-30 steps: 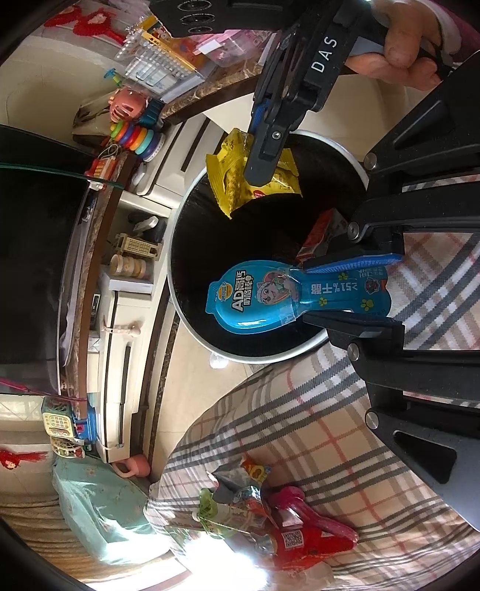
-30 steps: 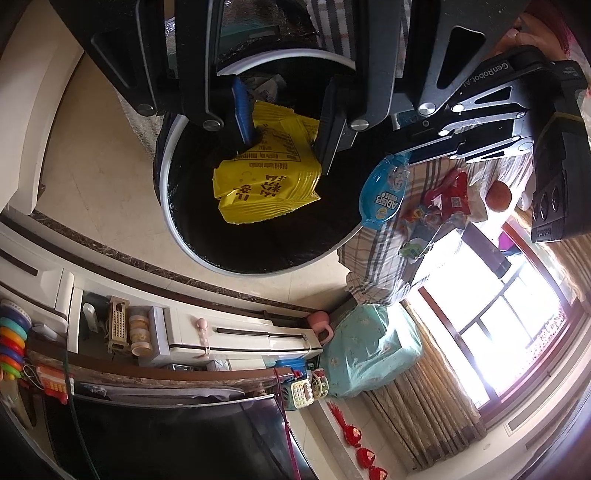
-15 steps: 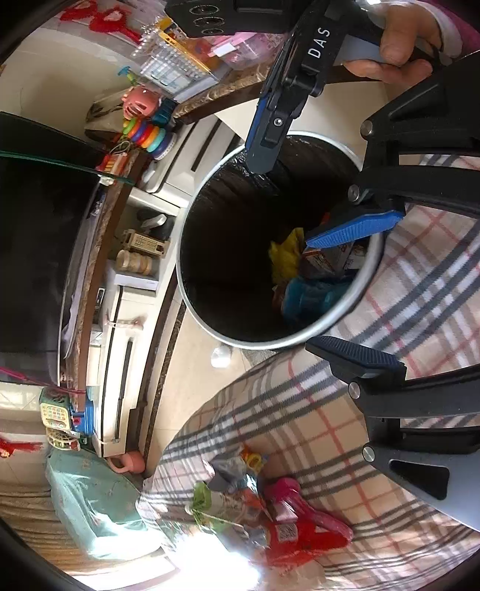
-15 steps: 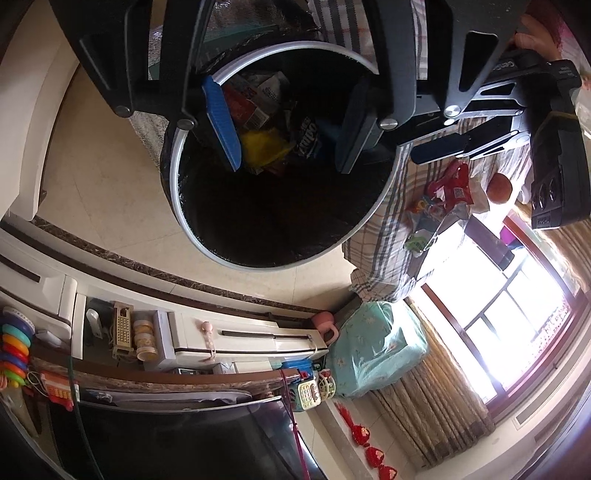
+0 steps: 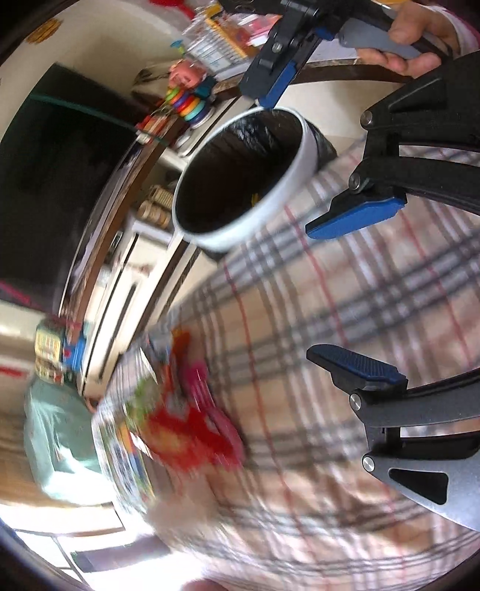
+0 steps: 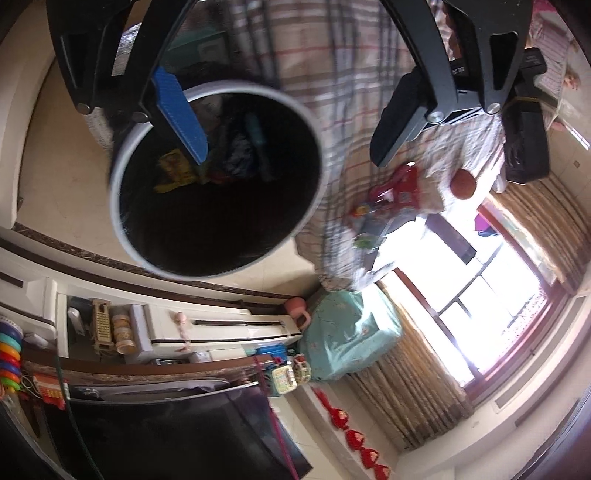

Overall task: Collect trash
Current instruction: 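Move both tools back over the tissue and snack packets on the bed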

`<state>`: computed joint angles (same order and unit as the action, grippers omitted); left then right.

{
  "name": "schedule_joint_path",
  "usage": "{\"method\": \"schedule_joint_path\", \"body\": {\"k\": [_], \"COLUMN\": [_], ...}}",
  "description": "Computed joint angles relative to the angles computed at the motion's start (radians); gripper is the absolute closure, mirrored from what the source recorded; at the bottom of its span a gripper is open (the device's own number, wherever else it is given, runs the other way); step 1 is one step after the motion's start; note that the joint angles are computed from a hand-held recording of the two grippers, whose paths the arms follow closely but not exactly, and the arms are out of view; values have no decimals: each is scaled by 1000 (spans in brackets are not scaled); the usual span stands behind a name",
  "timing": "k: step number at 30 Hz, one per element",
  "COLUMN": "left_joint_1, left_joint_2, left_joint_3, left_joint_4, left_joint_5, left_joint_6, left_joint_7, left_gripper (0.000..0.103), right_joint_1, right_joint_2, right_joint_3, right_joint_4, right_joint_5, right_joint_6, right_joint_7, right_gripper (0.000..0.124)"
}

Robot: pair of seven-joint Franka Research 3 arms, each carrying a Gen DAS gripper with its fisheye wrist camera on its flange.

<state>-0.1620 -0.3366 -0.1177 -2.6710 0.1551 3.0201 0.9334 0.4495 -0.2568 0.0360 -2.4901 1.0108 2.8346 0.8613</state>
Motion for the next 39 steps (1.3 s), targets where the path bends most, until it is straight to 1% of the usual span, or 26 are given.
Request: {"method": "schedule_joint_path", "body": {"k": [1,2,4,6,10,13,14,17,19,20,23,26,27,28,29,30,31,35,36,39], "left_joint_1": [0,20,38,57,73,98,104,112,126,129,146,167,178,187,198,205,215,248,246,271], "left_joint_2": [-29,-65,-120,-172,-265,-320,-334,-371,-363,-374,-348,-343,-338,-338,-330,-321,-307,-257,-241,-191], "left_joint_3": [6,-2,-10,-16,8,1,-2,20,16,22,41,42,39,36,33,33,32,19,26,20], "left_joint_4": [-29,-61,-108,-146,-219,-257,-267,-296,-293,-299,-280,-268,-265,-262,-255,-248,-236,-202,-194,-154], "left_joint_5": [-2,4,12,19,20,31,34,37,38,38,43,49,53,57,62,66,71,92,96,117], "left_joint_6": [4,1,-9,-26,-46,-70,-74,-88,-83,-89,-81,-86,-83,-83,-82,-81,-83,-65,-56,-44], "left_joint_7": [0,-18,-41,-69,-95,-117,-123,-121,-131,-130,-111,-101,-99,-99,-98,-95,-93,-94,-84,-77], "left_gripper": [44,43,42,41,41,41,41,41,41,41,41,41,41,41,41,41,41,41,41,41], "right_joint_1": [15,23,55,72,92,120,123,138,147,152,169,179,178,174,166,154,148,132,128,115], "right_joint_2": [-7,-9,-14,-14,3,26,35,64,79,92,121,154,167,179,192,204,217,258,268,299], "right_joint_3": [4,6,9,22,57,71,81,95,100,109,122,134,140,144,147,152,153,161,164,171], "right_joint_4": [-6,-6,-9,-11,-9,1,3,15,21,27,46,74,83,93,102,108,118,153,160,180], "right_joint_5": [20,30,78,101,92,124,114,114,136,138,164,188,177,156,115,50,22,-32,-47,-133], "right_joint_6": [-1,-3,-14,-20,-11,13,23,38,52,76,123,170,187,191,190,196,196,209,213,225], "right_joint_7": [-13,-21,-68,-91,-73,-103,-93,-80,-94,-99,-138,-187,-184,-165,-126,-61,-29,7,13,73], "right_gripper": [31,30,30,29,27,27,27,27,27,27,27,27,27,27,27,27,27,28,29,39]}}
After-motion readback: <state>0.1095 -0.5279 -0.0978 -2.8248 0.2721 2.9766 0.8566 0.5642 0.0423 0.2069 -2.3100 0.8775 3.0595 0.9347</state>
